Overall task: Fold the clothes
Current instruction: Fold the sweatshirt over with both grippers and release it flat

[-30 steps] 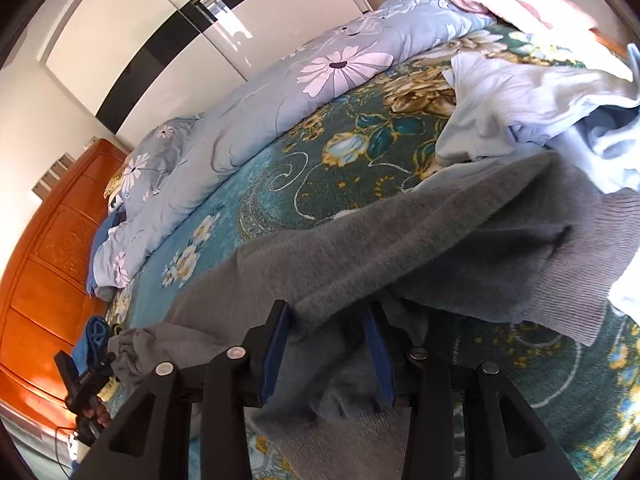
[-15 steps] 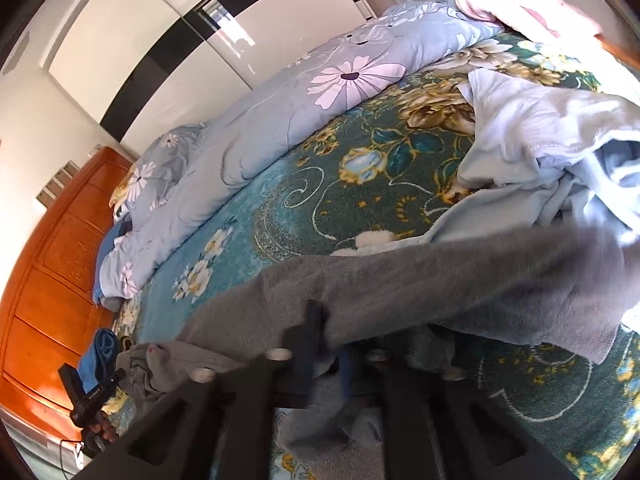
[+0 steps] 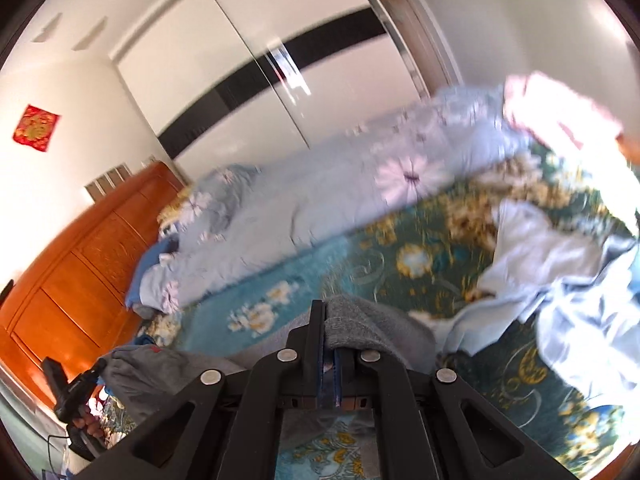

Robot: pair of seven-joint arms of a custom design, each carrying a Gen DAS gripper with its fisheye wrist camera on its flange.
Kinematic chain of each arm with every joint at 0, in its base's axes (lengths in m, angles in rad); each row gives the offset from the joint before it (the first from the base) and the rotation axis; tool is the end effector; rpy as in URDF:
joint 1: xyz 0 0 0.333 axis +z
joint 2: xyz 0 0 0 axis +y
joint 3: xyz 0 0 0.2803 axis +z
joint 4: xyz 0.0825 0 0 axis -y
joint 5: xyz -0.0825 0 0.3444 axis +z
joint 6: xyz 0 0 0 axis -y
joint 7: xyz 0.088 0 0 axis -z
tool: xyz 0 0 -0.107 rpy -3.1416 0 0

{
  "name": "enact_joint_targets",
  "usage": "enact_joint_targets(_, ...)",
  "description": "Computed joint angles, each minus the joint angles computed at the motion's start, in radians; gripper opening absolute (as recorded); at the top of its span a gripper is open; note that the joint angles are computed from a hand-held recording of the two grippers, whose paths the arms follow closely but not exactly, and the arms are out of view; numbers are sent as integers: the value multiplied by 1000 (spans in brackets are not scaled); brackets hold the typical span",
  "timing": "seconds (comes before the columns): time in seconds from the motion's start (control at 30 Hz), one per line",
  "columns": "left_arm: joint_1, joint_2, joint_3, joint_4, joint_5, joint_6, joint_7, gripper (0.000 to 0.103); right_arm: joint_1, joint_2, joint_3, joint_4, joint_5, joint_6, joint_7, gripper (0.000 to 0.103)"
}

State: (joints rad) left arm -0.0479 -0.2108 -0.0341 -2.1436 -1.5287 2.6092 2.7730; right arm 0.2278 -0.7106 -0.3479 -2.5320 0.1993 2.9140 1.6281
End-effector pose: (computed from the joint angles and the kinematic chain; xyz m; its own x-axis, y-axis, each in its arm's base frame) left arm 0.5016 -0.0207 0.5320 -0.3928 -0.7923 0.4669 -0.5257 -0.2231 -0.8209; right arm 0.3743 -0.0887 0.6005 -0.1183 -0.8861 -0.4481 -0.4599 0.4488 -0.7662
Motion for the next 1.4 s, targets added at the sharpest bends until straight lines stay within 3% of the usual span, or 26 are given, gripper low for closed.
enact_joint_targets(0.17, 7, -103, 38, -47, -46, -51, 58, 4, -43, -67, 47, 44, -49, 2, 7, 3)
enact_joint_targets(0.3, 11, 6, 12, 39, 35, 32, -14, 5, -33, 33, 30, 157, -72, -17, 5, 3)
enact_joint_targets(0.43, 13, 226, -41, 189, 187, 144, -154, 5, 17, 278, -35, 331, -6, -89, -39, 3)
enact_joint_targets(0.5, 12, 363, -66, 286, 351, 198, -296, 5, 35, 433, -65, 428, 57, -125, -81, 3)
enact_joint_targets(0.63, -36, 601, -35, 474, 670, 244, -587, 5, 27, 760, -92, 647, 274, -189, -157, 3)
enact_joint_targets(0.77, -77, 792, 32, 681, 870, 207, -822, 5, -67, 1069, -40, 941, 338, -296, -103, 3)
enact_joint_targets(0.87, -93, 883, 69, 793, 984, 153, -944, 5, -110, 1230, -8, 1144, 279, -353, -45, 3)
enact_joint_targets(0.97, -102, 939, 88, 863, 1079, 91, -1029, 6, -155, 1388, 18, 1371, 201, -472, 14, 3)
enact_joint_targets(1.07, -92, 930, 75, 852, 1139, 53, -1067, 8, -175, 1439, 44, 1436, 139, -521, 42, 5)
enact_joint_targets(1.13, -78, 877, 53, 787, 1162, 69, -1070, 14, -188, 1452, 66, 1453, 107, -542, 49, 6)
enact_joint_targets(1.2, -69, 811, 40, 708, 1194, 89, -1084, 39, -205, 1418, 97, 1419, 89, -540, 37, 23)
enact_joint_targets(1.23, -57, 767, 24, 652, 1200, 105, -1079, 44, -207, 1371, 112, 1359, 84, -513, 22, 49)
enact_joint_targets(1.27, -37, 712, -2, 579, 1192, 133, -1064, 46, -208, 1315, 128, 1284, 79, -475, 6, 64)
enact_joint_targets(1.33, 1, 611, -50, 443, 1175, 196, -1045, 50, -229, 1202, 181, 1130, 59, -375, -21, 64)
enact_joint_targets(1.4, 9, 495, -62, 278, 1173, 277, -1076, 56, -186, 1056, 147, 955, 111, -328, -74, 64)
